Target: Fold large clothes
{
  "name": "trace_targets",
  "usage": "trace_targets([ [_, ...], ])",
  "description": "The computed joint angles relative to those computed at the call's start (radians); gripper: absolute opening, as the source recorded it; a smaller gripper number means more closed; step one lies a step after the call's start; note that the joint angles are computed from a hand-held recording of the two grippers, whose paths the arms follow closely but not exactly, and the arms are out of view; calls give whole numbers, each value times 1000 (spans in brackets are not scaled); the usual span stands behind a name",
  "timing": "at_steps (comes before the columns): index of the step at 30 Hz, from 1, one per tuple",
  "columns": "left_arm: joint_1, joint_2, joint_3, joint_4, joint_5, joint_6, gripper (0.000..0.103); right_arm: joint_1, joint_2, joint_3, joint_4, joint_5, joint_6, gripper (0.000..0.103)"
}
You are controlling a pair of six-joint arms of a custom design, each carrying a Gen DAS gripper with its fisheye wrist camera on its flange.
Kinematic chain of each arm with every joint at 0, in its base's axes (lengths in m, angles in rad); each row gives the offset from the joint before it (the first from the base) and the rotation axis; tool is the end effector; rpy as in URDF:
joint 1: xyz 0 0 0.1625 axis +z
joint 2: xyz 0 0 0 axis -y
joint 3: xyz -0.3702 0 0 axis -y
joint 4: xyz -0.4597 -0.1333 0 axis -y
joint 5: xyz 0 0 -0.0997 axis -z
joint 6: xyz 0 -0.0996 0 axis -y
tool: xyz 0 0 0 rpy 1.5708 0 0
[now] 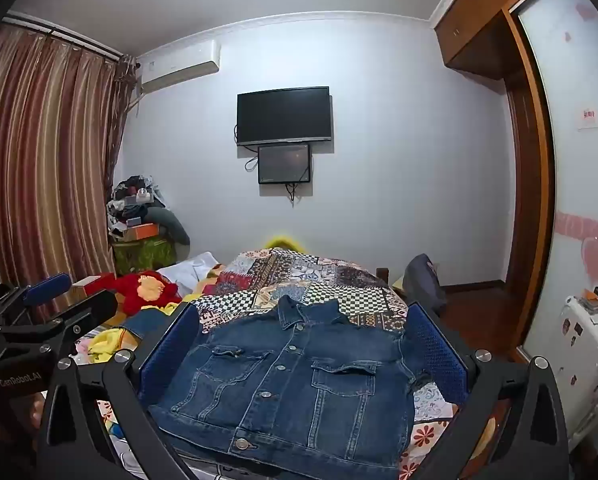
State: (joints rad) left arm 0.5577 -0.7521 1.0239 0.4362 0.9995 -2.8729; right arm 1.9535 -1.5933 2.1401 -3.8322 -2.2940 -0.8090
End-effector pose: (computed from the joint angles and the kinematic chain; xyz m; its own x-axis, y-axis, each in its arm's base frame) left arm -0.5050 -0.5356 0.1618 -0.6188 0.5699 -0.5407 0.7427 0.2001 -0.6391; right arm 0.2283 -0.3867 0.4030 -0.6876 0.3223 0.6507 -0.6433 0.1453 -0.7517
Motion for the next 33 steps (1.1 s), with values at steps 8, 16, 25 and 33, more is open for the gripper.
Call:
trace_targets([
  [8,8,12,-11,3,-7,-9,103,3,3,-4,1,-10,3,103],
  [16,12,4,-8,-1,3,-15,103,5,14,-7,-13,-10,-14,103],
  [25,7,-1,2,-18,2,-1,103,22,9,-3,-13,-25,-14,103],
  [33,5,-5,13,-30,-3,0,103,3,4,0,8,-7,6,103],
])
